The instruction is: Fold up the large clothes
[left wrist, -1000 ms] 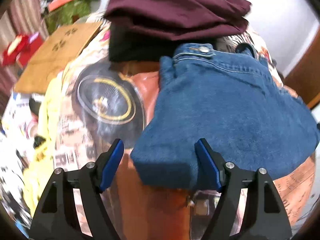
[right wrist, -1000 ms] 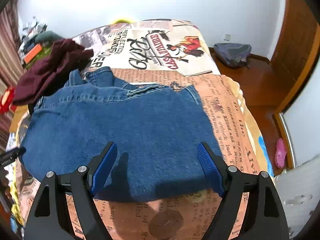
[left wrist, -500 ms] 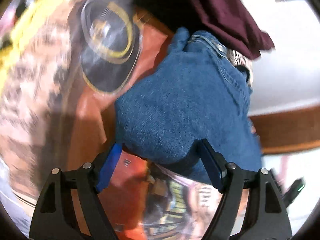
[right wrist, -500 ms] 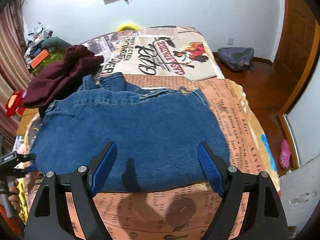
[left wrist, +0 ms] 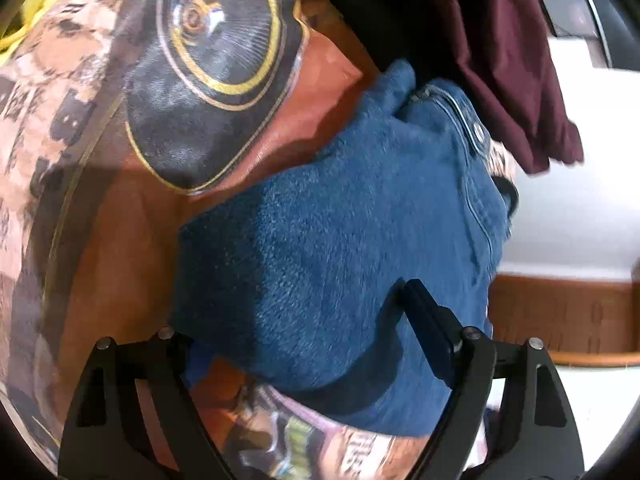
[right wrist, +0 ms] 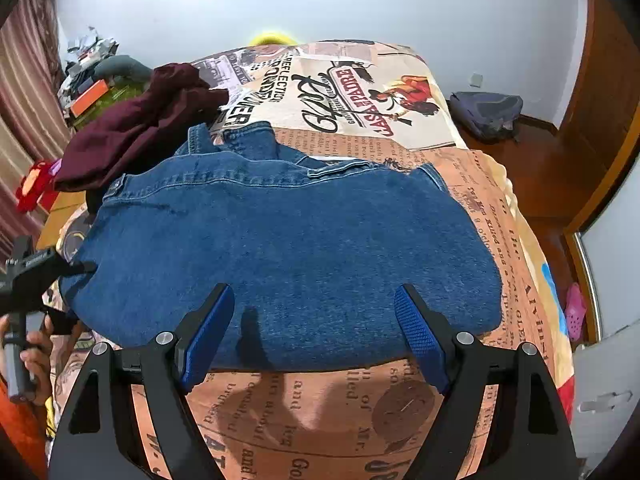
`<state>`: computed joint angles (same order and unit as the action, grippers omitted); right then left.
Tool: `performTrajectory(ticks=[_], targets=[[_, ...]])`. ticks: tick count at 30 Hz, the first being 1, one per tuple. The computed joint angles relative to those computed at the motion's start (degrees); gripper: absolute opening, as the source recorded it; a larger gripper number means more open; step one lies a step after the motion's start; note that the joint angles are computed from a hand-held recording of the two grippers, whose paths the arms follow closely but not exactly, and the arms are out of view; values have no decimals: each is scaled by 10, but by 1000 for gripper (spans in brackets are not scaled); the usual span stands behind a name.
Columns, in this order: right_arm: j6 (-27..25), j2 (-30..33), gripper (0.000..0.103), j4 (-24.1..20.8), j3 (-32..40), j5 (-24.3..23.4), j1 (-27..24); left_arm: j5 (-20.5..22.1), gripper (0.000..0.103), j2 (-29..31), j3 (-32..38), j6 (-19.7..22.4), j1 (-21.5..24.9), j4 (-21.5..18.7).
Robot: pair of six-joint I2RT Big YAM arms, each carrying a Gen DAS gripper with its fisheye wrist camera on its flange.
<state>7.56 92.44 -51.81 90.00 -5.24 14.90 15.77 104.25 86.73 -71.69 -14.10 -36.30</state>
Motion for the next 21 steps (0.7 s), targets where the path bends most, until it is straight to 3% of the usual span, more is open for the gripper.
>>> performTrajectory(ticks=[2,5,8,9,11,15,18,21], targets=[[-1,2,80,0,2,3,4,-24,84,1,0,-21,-6,6],[-1,7,80,-2,8,6,9,-58,79,24,39,3,-16,-20],[2,12,80,-7,15,-12,12,-88,57,34,61,30,-22,-28],[5,15,80,-11,19,-19,13,-104,44,31,67,50,-25,-31],[9,17,80,-14,23,-22,18,-140,32,17,70,95,-31,-36],[-7,30,80,-39,50,-38,23,-187,25,-29,46,151,-45,0],[-28,43,80,-61,80,-30,31,-224,20,-73,26,160,-57,28],[-34,57,80,-73,108,-41,41,-274,18,-112,12,193,-74,43]])
